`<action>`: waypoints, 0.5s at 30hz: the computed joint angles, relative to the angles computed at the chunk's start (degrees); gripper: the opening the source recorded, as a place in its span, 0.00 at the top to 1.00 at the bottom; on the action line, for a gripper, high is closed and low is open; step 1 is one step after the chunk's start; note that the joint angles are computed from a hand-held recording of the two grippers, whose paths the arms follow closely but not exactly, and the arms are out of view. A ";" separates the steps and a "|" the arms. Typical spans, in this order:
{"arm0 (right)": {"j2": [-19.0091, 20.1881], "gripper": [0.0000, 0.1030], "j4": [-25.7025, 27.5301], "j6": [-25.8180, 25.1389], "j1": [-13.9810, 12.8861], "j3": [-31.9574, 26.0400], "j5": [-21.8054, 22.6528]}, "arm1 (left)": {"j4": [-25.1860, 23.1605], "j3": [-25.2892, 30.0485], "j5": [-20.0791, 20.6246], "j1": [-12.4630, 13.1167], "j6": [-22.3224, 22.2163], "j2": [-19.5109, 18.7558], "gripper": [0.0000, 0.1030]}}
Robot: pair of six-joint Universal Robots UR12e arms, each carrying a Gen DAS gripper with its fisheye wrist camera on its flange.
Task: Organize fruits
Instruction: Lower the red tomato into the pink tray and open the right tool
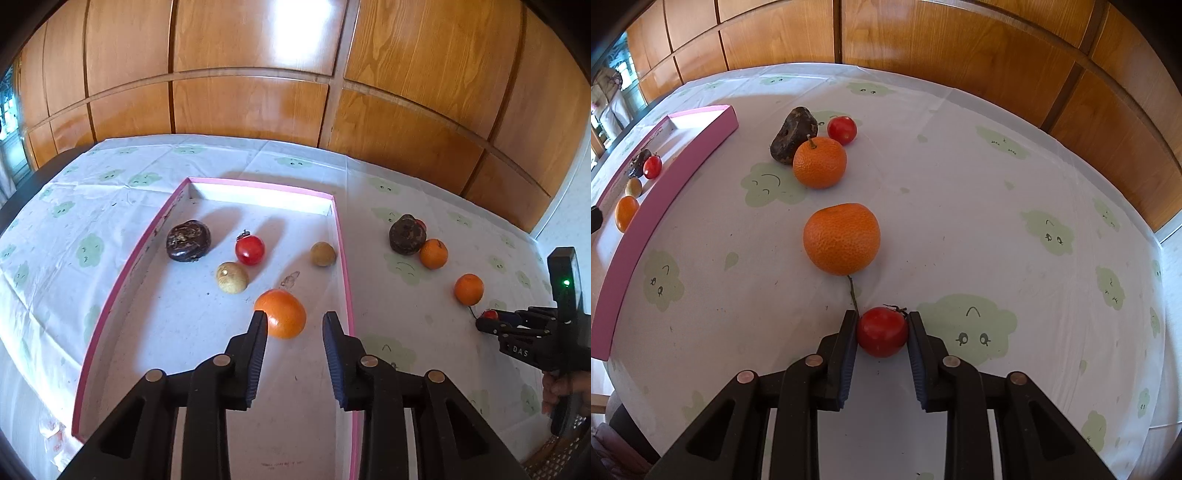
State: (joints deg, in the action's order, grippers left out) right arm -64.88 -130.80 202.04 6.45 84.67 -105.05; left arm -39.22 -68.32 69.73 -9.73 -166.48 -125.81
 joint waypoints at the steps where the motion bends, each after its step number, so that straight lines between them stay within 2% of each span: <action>1: -0.03 0.74 -0.11 0.05 0.03 0.07 -0.08 | 0.18 -0.40 -0.14 0.09 -0.06 0.25 0.68; 8: -0.03 0.74 1.08 1.32 0.06 -0.31 -0.16 | 0.44 -1.97 -0.85 0.63 0.10 1.12 0.65; 15: -0.36 0.75 4.06 5.73 0.37 -0.96 0.41 | 0.87 -2.79 -1.55 1.05 -0.53 1.46 0.65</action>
